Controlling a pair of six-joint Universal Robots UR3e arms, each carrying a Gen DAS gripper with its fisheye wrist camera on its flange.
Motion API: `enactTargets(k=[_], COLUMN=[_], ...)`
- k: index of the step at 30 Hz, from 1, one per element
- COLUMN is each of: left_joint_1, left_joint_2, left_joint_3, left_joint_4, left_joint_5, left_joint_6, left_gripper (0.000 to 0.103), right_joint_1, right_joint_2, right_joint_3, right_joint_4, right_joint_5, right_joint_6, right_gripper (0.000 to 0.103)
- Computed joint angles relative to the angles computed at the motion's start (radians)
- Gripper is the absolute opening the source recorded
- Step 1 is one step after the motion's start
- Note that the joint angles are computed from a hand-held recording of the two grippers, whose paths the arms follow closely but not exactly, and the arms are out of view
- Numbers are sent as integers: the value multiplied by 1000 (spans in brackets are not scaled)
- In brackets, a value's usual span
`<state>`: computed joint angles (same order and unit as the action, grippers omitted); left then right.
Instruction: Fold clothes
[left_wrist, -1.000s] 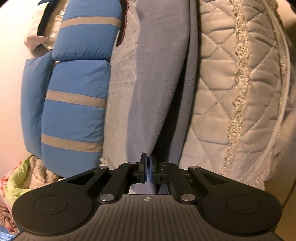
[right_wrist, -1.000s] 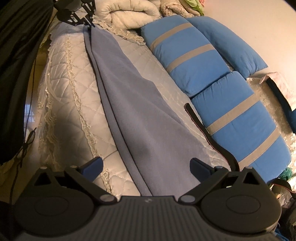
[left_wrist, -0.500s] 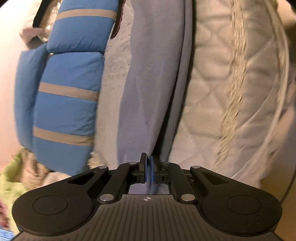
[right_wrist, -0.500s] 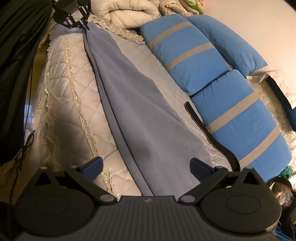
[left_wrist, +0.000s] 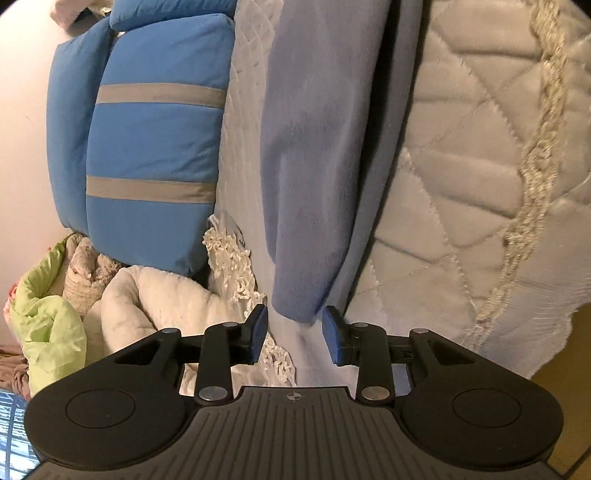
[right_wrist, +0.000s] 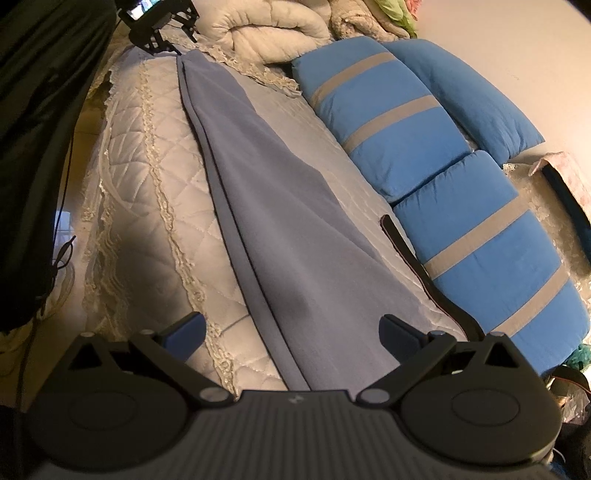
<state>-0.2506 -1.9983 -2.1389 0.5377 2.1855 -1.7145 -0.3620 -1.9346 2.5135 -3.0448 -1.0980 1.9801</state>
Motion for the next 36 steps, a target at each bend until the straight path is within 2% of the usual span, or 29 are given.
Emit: enactTargets(k=[6,7,8,9,16,20,23,25,26,27,28,31,33,36], left_joint_1=[-3,-2,-1,0,14,13,-25,-32,-33,-38,-46,-94,-151,-230], left_joint_2=[-69,-50,-30,-9,142,132,46,67,92,128,166,260,275,260], left_joint_3=[14,11,8,0,-72,-64,-6,-12,-17,-13,-1,90,198,378], left_joint_4=[105,69,33,5,-113,-116,-108,-143,-169,-217,-279,-512,-657,-840], left_joint_5=[-16,-17,-19,-23,-56,-34,87,112,115,118,120,119,112,96], left_joint_6=[95,77,58,47,39,50,62,47,22,-30,-91,-282,-395,-551], left_gripper=[30,25,10,3,2,3,7,12,28,45,50,53,60,64], right_joint_1=[3,2,1,-1,-3,8,15,9,1,-8,-16,-30,-24,15], right_joint_2=[7,5,3,2,28,51,54,40,28,16,5,2,27,93], right_joint_3=[-5,-7,-12,-15,-19,-29,-35,-28,-22,-17,-15,-62,-93,-100], right_joint_4=[-1,5,14,17,-7,-18,-13,-4,3,11,24,117,130,28], right_joint_5=[-13,-12,-11,-8,3,1,-1,6,13,20,26,36,39,10], right_joint_6=[2,4,9,15,21,40,57,54,48,42,40,106,165,229], right_gripper=[103,103,103,103,103,103,103,103,103,103,103,103,103,103])
